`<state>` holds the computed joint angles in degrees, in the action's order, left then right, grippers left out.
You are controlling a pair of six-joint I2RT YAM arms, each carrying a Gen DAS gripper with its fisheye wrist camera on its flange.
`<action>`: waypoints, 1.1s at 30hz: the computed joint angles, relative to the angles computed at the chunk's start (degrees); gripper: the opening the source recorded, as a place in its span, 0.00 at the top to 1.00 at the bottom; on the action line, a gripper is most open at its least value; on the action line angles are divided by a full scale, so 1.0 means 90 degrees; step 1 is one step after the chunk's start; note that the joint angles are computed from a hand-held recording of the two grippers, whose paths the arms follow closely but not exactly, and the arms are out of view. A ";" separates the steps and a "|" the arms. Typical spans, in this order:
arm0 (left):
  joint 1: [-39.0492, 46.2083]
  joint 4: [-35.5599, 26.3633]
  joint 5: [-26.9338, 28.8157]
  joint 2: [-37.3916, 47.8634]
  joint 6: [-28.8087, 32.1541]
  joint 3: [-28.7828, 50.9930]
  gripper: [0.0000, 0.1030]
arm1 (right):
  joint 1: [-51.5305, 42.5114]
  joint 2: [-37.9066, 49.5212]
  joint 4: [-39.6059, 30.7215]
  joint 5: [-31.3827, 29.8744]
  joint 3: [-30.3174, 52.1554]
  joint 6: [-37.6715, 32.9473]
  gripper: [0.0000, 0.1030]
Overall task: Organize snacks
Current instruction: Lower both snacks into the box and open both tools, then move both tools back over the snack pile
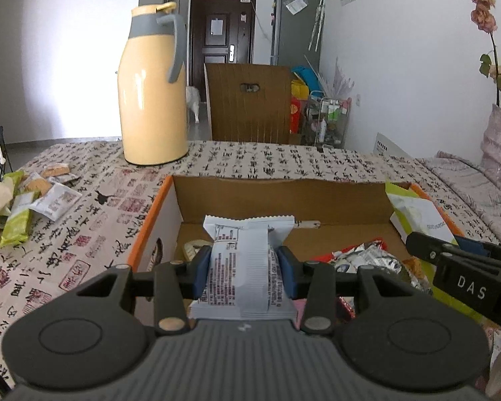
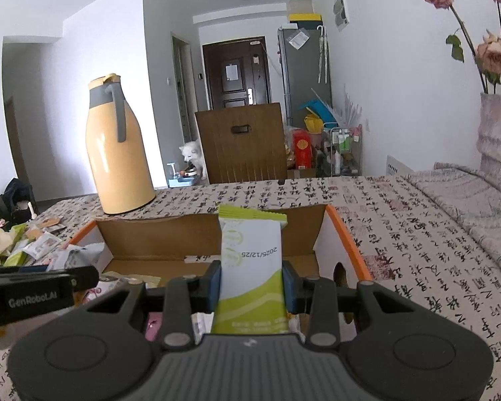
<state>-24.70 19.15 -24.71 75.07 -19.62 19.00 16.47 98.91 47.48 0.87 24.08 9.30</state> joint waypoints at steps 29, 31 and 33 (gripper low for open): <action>-0.0652 -0.1674 -0.1062 -0.2207 -0.0509 -0.0138 0.00 | -0.0142 -0.1174 -0.0529 0.0075 -0.0506 0.0005 0.00; -0.0841 -0.2113 -0.1222 -0.2642 -0.0603 -0.0149 0.00 | -0.0107 -0.1613 -0.0751 0.0118 -0.0706 -0.0031 0.00; -0.1095 -0.2640 -0.1403 -0.3076 -0.0771 -0.0139 0.00 | -0.0065 -0.2109 -0.1036 0.0158 -0.0907 -0.0038 0.00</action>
<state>-34.55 -4.60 -37.34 47.38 -26.56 17.75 15.88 79.93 38.16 2.29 15.92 8.96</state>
